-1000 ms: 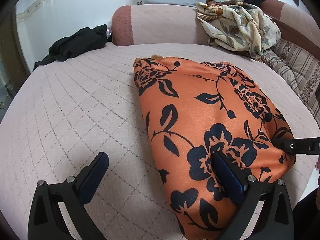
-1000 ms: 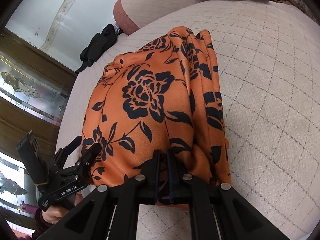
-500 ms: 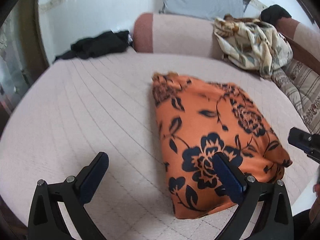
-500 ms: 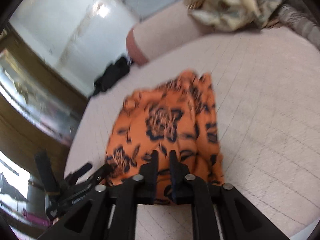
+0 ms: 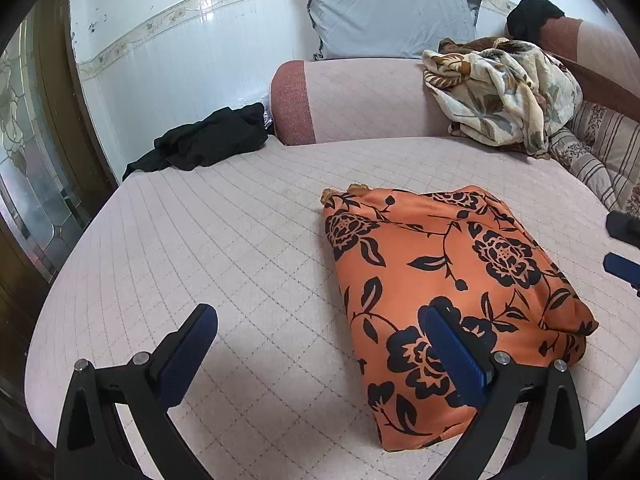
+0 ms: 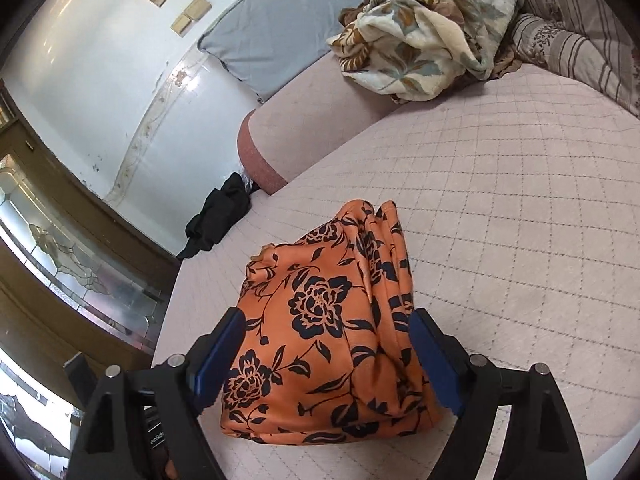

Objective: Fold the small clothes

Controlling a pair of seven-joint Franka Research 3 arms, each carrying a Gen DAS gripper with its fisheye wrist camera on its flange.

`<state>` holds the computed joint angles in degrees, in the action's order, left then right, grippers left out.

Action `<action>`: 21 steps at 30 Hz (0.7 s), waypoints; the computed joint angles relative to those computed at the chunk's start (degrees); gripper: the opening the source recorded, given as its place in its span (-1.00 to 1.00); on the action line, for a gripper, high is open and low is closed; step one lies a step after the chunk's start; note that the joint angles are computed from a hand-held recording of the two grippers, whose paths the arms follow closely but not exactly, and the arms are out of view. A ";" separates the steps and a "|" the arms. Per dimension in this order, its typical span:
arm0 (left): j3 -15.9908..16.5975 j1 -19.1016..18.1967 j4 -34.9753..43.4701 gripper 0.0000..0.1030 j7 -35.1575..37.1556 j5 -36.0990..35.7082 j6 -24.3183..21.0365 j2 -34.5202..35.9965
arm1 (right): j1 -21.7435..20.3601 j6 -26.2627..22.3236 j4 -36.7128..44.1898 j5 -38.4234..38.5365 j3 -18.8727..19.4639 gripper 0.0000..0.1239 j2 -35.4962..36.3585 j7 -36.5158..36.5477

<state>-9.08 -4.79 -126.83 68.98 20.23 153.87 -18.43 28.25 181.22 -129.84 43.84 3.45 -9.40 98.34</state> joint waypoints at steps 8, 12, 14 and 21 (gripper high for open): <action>-0.16 0.48 1.25 1.00 -1.11 0.15 -1.83 1.67 | -6.18 -8.38 3.46 -17.34 4.85 -0.46 3.39 9.63; -0.23 0.54 1.33 1.00 -1.50 0.60 -2.34 2.17 | -5.71 -11.37 4.65 -19.69 4.43 -0.46 4.46 10.03; -0.30 0.64 1.18 1.00 -1.55 1.11 -2.48 2.46 | -4.88 -20.40 8.16 -14.47 2.77 -0.48 6.92 5.62; -0.18 0.87 1.05 1.00 -2.11 1.78 -2.53 3.25 | -5.99 -24.72 9.73 -11.56 3.23 -0.52 8.23 2.53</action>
<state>-9.25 -3.92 -125.79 66.87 22.01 151.35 -15.18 22.26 156.51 -120.10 32.28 6.68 -1.16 100.87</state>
